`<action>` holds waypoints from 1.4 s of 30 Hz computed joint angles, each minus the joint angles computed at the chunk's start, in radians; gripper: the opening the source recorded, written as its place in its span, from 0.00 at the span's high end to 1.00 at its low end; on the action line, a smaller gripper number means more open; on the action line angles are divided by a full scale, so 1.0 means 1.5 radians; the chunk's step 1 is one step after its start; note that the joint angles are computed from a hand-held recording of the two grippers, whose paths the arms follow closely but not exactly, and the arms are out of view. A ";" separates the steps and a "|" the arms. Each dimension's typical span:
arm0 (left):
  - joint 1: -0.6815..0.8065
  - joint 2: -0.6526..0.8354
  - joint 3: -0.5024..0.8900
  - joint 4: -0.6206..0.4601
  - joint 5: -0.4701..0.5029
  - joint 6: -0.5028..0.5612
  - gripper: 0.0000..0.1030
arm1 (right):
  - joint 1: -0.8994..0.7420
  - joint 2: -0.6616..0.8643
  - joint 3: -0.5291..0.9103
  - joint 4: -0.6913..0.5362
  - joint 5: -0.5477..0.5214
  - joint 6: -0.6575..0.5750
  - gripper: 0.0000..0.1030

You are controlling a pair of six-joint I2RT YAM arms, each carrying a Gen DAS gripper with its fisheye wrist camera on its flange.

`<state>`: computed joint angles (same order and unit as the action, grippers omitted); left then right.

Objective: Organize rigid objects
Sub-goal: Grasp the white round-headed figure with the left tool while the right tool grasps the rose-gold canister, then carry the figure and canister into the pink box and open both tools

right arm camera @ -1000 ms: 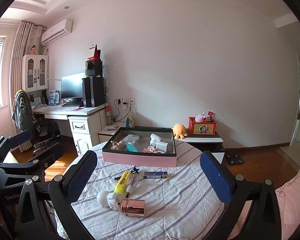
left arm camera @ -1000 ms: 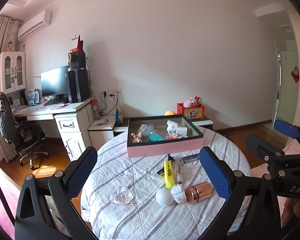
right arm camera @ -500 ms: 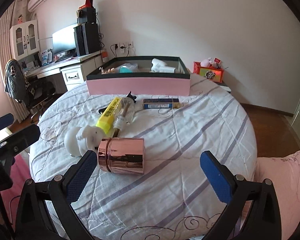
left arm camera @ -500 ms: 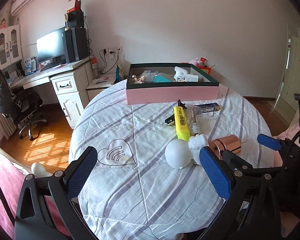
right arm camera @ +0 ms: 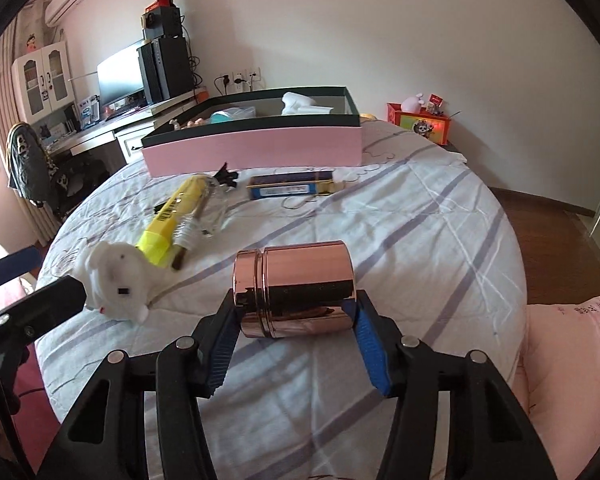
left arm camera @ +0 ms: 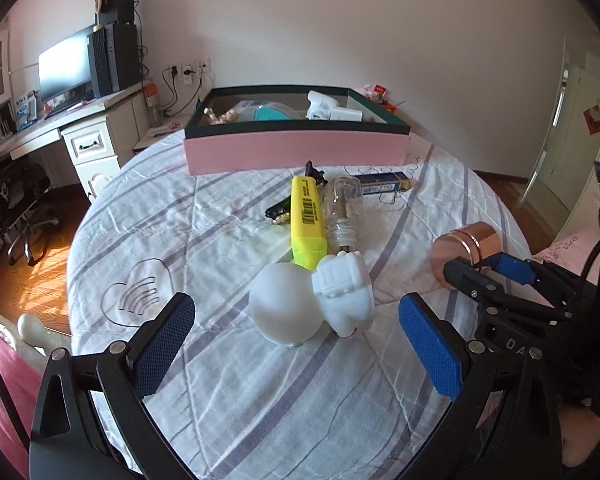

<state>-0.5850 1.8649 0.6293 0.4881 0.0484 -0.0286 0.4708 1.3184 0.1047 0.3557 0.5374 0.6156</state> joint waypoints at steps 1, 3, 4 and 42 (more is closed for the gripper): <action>-0.005 0.019 0.021 -0.015 -0.006 -0.007 0.00 | -0.018 -0.005 -0.009 0.014 -0.011 -0.013 0.46; -0.011 0.056 0.056 -0.029 -0.013 -0.019 0.00 | -0.049 -0.007 -0.020 0.043 -0.039 -0.037 0.46; -0.012 0.071 0.069 -0.033 -0.016 -0.025 0.00 | -0.054 -0.003 -0.021 0.052 -0.042 -0.044 0.46; 0.025 -0.622 -0.205 -0.069 -0.067 0.018 0.30 | 0.444 -0.260 0.282 -0.562 0.458 0.145 0.46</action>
